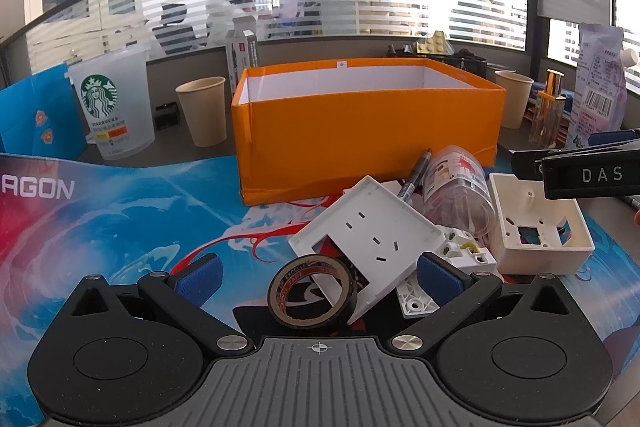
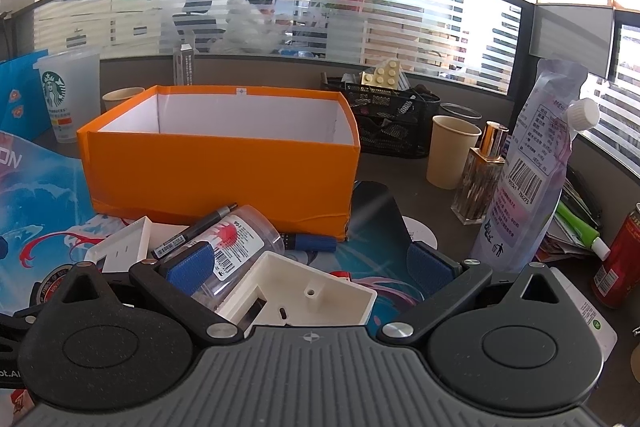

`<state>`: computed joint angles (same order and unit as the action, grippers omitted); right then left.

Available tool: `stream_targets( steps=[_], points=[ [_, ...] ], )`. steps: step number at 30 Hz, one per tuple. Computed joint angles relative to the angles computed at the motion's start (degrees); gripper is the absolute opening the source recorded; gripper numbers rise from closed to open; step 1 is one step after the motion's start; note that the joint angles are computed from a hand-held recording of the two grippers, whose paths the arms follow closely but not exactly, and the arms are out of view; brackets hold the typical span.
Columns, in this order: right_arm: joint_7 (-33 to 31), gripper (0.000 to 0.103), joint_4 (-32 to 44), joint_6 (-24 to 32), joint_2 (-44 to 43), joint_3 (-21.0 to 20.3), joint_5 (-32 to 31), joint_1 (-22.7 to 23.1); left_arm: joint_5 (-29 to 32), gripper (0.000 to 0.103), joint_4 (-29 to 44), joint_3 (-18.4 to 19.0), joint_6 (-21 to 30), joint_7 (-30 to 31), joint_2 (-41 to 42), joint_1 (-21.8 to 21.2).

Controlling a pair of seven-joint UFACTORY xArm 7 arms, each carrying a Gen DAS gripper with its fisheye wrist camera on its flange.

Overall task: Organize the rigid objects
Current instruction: 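Move both tools toward the pile of white electrical parts, then close the right gripper on the white square back box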

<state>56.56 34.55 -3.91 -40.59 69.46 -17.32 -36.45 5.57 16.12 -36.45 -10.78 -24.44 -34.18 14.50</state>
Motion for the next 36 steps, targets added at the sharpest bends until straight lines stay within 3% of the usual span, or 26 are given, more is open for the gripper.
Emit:
stream_targets(
  steps=[11,15,20,23,24,27,29,34,36],
  points=[
    [-1.5,0.103,-0.8,-3.2,1.6,0.6,-0.1,-1.6,0.1,0.103,1.1,0.2,-0.8,1.0,2.5,0.2],
    [-4.8,0.103,-4.1,-13.2,3.5,-1.0,0.6,-1.7,-0.2,0.103,1.6,2.2,-3.3,3.5,5.1,-1.5],
    [-9.3,0.103,-9.9,-24.4,8.6,-6.0,2.0,1.3,-3.4,0.103,3.0,-3.1,-7.0,8.1,8.3,3.3],
    [-12.3,0.103,-12.4,-27.3,9.2,-8.5,2.6,3.6,-5.2,0.103,4.7,-4.9,-8.0,11.0,11.4,5.6],
    [-13.8,0.103,-13.0,-27.9,9.0,-9.0,2.5,3.9,-5.1,0.103,5.2,-3.4,-8.6,11.6,13.0,4.3],
    [-17.6,0.103,-14.3,-28.5,10.8,-11.0,1.6,6.0,-0.9,0.103,6.8,9.3,-8.3,10.7,17.6,-6.5],
    [-19.6,0.103,-14.8,-29.8,12.7,-11.3,1.7,6.9,0.9,0.103,8.4,15.0,-8.6,9.8,20.3,-11.4],
    [-25.2,0.103,-13.0,-28.5,19.8,-11.7,1.0,8.2,-0.6,0.103,10.9,19.2,-8.9,12.1,24.0,-15.6],
    [-27.9,0.103,-12.7,-27.2,20.0,-9.5,3.6,7.2,-0.8,0.103,11.7,21.7,-8.1,11.7,24.8,-17.8]
  ],
)
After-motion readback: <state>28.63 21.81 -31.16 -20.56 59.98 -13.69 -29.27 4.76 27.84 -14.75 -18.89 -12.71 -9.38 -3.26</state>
